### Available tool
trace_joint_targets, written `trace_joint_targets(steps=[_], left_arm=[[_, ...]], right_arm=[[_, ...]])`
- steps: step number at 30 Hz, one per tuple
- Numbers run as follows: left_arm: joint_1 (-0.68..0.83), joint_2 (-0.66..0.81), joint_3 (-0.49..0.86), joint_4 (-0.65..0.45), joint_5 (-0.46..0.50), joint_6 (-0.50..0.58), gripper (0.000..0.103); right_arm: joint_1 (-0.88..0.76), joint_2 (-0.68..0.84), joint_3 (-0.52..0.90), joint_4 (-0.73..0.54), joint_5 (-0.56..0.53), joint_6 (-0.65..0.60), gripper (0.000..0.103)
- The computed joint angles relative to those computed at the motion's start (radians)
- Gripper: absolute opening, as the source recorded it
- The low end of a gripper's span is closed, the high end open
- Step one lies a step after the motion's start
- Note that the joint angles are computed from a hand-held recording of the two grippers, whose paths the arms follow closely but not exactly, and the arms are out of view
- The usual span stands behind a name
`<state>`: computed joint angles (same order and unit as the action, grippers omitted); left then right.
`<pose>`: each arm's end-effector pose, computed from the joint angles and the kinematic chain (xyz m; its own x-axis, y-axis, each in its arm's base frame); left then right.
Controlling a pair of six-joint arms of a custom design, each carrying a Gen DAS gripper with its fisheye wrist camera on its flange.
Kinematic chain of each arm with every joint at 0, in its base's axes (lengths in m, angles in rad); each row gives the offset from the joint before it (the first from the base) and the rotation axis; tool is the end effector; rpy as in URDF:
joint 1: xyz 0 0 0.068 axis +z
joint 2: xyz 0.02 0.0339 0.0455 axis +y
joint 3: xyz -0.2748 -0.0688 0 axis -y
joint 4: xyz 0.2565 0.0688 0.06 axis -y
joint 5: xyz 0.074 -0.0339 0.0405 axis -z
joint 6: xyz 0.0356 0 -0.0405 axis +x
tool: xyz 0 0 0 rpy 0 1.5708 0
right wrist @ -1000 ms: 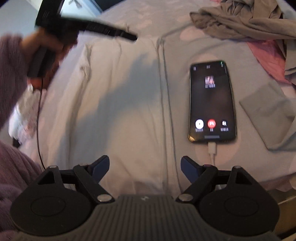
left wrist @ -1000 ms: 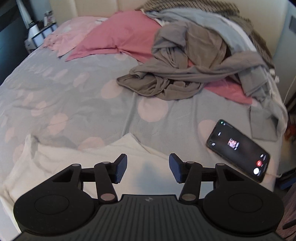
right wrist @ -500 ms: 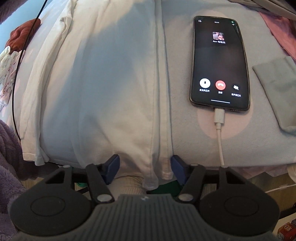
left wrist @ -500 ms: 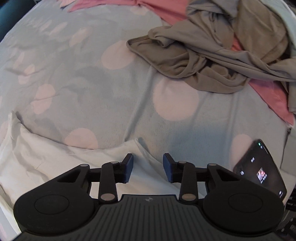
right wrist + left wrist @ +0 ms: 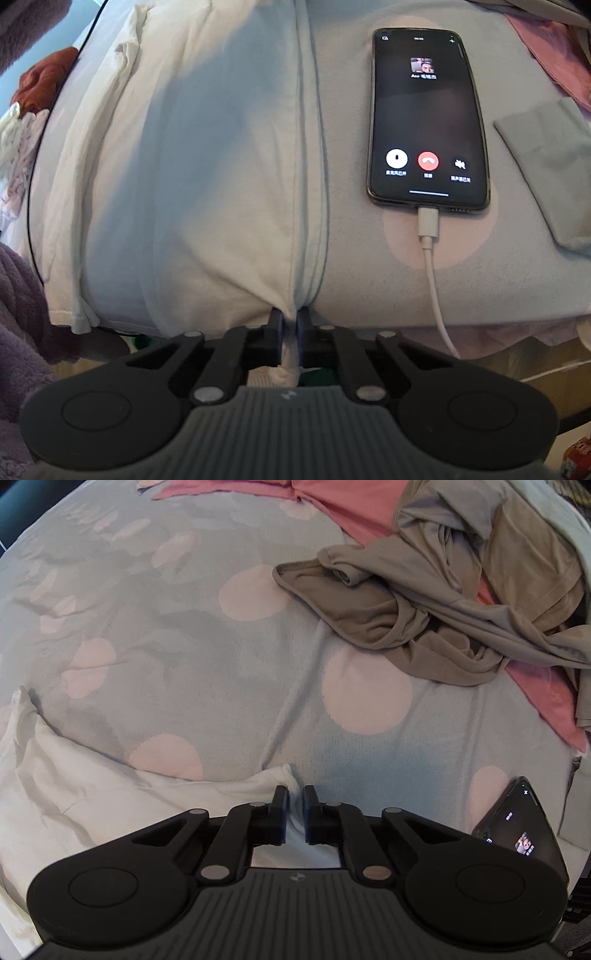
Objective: Fold clothes
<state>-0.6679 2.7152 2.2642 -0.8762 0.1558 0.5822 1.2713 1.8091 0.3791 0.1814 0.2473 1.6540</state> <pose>0.4312 -0.3472 0.0634 -0.2838 0.9158 -0.2843 0.9545 0.2980 0.0068 0.0717 0.2025 0.0321 -0.8772 0.4342 -0.2051 0.3540 0.8733 0.3349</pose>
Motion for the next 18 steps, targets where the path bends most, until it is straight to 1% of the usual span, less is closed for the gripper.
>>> trace_joint_targets(steps=[3,5,9,12,14,18], left_arm=[[0.021,-0.067,-0.081,0.032,0.036,0.010,0.005],[0.032,-0.099,-0.093,0.021,0.059,0.010,0.005],[0.087,-0.163,-0.119,-0.005,0.120,0.025,0.005],[0.147,-0.206,-0.148,-0.017,0.173,0.040,0.004],[0.200,-0.233,-0.172,-0.023,0.214,0.052,0.004],[0.305,-0.258,-0.202,-0.030,0.296,0.093,0.003]], right_arm=[[0.024,-0.052,0.032,-0.095,0.021,-0.006,0.008],[0.030,-0.103,0.060,-0.169,0.036,-0.020,0.008],[0.046,-0.156,0.159,-0.305,0.067,-0.053,0.008],[0.047,-0.143,0.229,-0.327,0.084,-0.109,0.008],[0.022,-0.161,0.262,-0.343,0.078,-0.175,0.007],[-0.009,-0.074,0.355,-0.288,0.052,-0.281,0.008]])
